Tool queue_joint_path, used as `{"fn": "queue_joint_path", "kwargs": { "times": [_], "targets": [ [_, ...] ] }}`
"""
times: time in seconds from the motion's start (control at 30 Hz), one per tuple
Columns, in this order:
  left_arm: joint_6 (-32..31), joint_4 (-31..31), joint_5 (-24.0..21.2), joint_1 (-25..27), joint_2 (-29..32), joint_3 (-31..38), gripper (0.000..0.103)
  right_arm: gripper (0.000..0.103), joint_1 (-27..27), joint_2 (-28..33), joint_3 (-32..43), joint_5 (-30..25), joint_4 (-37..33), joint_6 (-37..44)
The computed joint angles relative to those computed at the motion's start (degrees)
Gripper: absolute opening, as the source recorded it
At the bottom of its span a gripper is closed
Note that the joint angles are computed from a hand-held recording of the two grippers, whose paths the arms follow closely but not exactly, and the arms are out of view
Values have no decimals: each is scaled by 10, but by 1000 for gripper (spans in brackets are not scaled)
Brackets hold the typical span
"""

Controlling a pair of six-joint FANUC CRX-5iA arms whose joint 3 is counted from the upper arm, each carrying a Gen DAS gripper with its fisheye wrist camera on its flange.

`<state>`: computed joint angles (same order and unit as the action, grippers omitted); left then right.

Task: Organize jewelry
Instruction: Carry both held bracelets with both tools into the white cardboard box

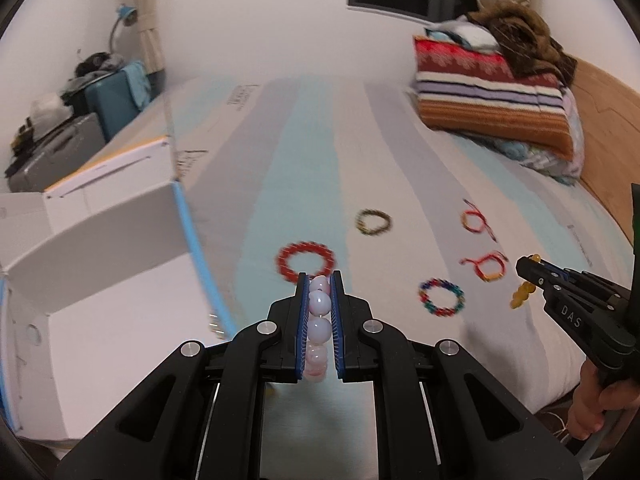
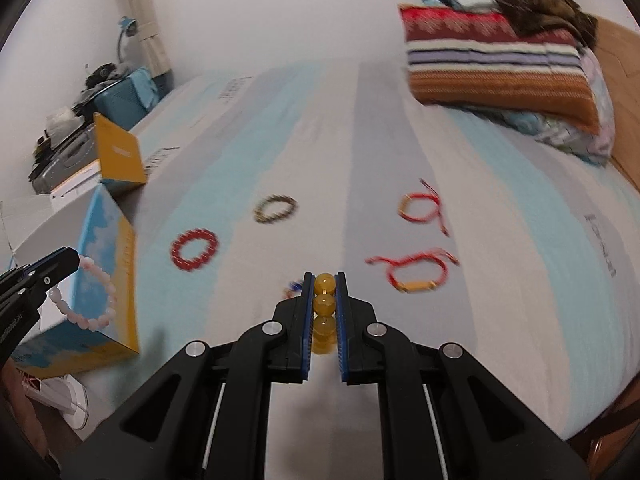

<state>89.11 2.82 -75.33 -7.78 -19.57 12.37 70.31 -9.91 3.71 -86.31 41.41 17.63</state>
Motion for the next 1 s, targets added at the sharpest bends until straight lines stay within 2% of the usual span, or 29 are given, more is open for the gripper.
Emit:
{"fn": "queue_joint_path", "kwargs": {
  "times": [0.27, 0.6, 0.77, 0.93, 1.0],
  "targets": [
    [-59, 46, -18, 133, -30, -1, 10, 9, 2, 108, 139, 23, 6, 75],
    [-168, 137, -47, 360, -78, -49, 10, 9, 29, 248, 321, 53, -26, 172],
    [-223, 173, -67, 470, -99, -83, 10, 9, 42, 328, 431, 43, -63, 225],
    [-253, 188, -82, 531, -109, -114, 10, 9, 47, 397, 524, 13, -99, 263],
    [-264, 195, -89, 556, -116, -131, 10, 9, 47, 409, 534, 7, -110, 269]
  ]
}}
